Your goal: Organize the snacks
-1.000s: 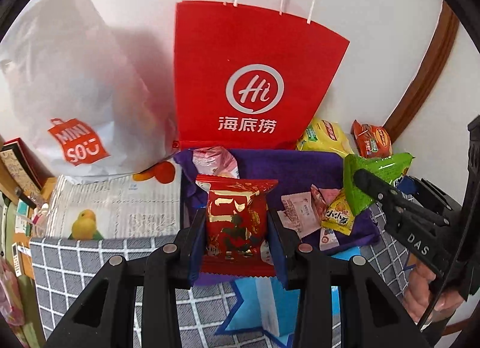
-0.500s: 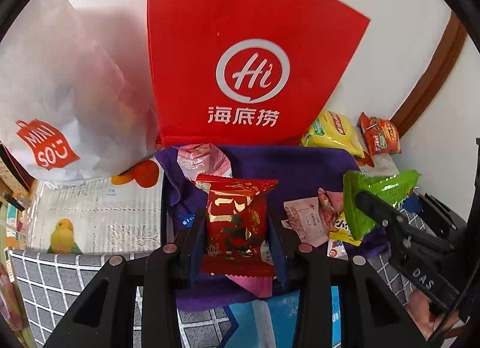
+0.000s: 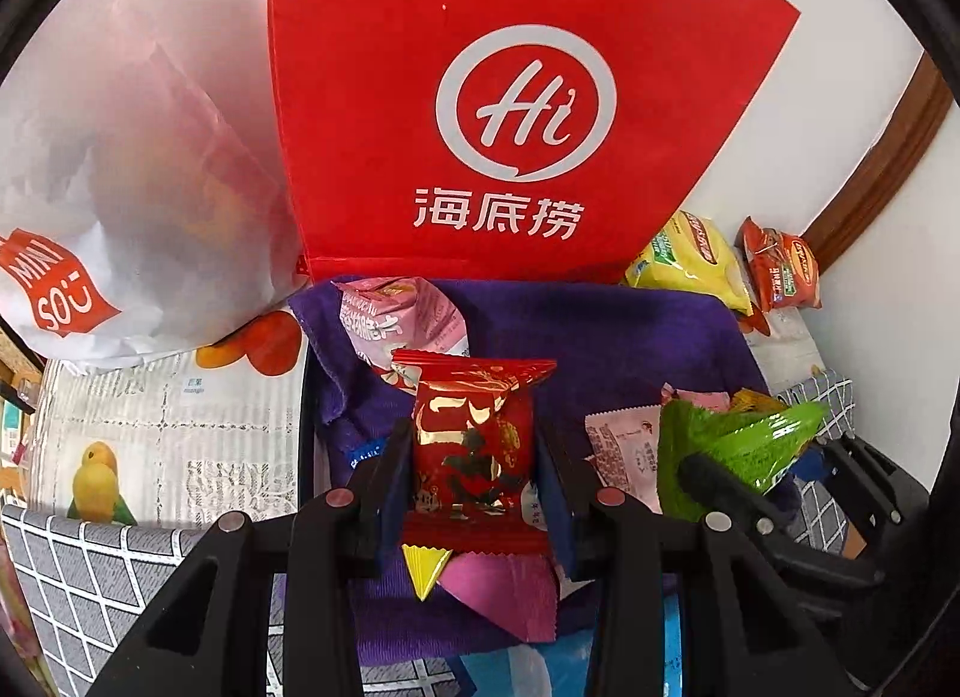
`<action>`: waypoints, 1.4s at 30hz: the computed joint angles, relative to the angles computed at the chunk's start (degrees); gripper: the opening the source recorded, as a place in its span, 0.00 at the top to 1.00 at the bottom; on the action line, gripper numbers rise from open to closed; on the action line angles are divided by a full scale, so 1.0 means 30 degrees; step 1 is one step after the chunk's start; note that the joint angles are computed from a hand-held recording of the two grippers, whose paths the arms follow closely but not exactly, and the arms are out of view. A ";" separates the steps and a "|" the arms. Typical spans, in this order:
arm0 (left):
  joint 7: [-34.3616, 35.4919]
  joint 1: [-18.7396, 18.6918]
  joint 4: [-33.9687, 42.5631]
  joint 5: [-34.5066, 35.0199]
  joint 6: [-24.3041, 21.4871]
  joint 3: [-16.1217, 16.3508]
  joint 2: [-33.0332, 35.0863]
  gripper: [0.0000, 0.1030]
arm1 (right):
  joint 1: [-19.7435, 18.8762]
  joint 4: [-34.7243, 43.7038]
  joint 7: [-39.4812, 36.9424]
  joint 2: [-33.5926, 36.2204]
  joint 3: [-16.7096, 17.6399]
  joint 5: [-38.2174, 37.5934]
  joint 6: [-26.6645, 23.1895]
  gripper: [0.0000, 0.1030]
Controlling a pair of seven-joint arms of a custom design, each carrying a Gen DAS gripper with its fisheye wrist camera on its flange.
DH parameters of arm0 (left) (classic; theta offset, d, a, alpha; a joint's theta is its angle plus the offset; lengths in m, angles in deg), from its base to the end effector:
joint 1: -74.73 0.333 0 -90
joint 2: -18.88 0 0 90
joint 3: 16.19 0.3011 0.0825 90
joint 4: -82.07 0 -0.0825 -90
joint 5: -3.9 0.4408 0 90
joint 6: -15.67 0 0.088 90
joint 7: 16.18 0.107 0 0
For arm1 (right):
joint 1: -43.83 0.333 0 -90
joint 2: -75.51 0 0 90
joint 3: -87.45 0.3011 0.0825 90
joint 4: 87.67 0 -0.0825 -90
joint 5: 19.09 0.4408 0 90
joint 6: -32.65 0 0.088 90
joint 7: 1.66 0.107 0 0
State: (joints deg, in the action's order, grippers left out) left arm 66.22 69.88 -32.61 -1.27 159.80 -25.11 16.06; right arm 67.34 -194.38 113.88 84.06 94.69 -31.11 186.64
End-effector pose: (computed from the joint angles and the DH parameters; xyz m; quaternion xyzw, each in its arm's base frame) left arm 0.6206 -0.1525 0.5063 -0.6611 0.6963 -0.2471 0.1301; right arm 0.5960 0.3581 0.4769 -0.7403 0.5814 -0.1591 0.2976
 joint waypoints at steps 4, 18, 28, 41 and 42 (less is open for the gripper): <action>0.0101 0.0010 0.0226 -0.0142 -0.0091 0.0037 0.0313 0.65 | 0.0206 0.0504 0.0330 0.0422 -0.0104 -0.0824 -0.0891 0.52; -0.0187 -0.0114 0.0821 0.0257 -0.0480 0.0054 0.1027 0.64 | 0.0229 0.1056 0.0244 0.0841 -0.0107 -0.0967 -0.1972 0.51; 0.0083 -0.0232 0.0791 0.0247 -0.0141 0.0012 0.1008 0.60 | 0.0320 0.0802 0.0839 0.0456 -0.0241 -0.1622 -0.1799 0.43; 0.0084 0.0013 -0.1637 0.0222 0.0323 0.0007 -0.2255 0.34 | 0.0501 -0.0230 0.3968 -0.1449 -0.0319 -0.4595 -0.1068 0.31; 0.0053 0.0065 -0.1982 0.0361 0.0295 -0.0065 -0.2714 0.34 | 0.0493 -0.0290 0.4126 -0.1646 -0.0264 -0.4869 -0.1073 0.31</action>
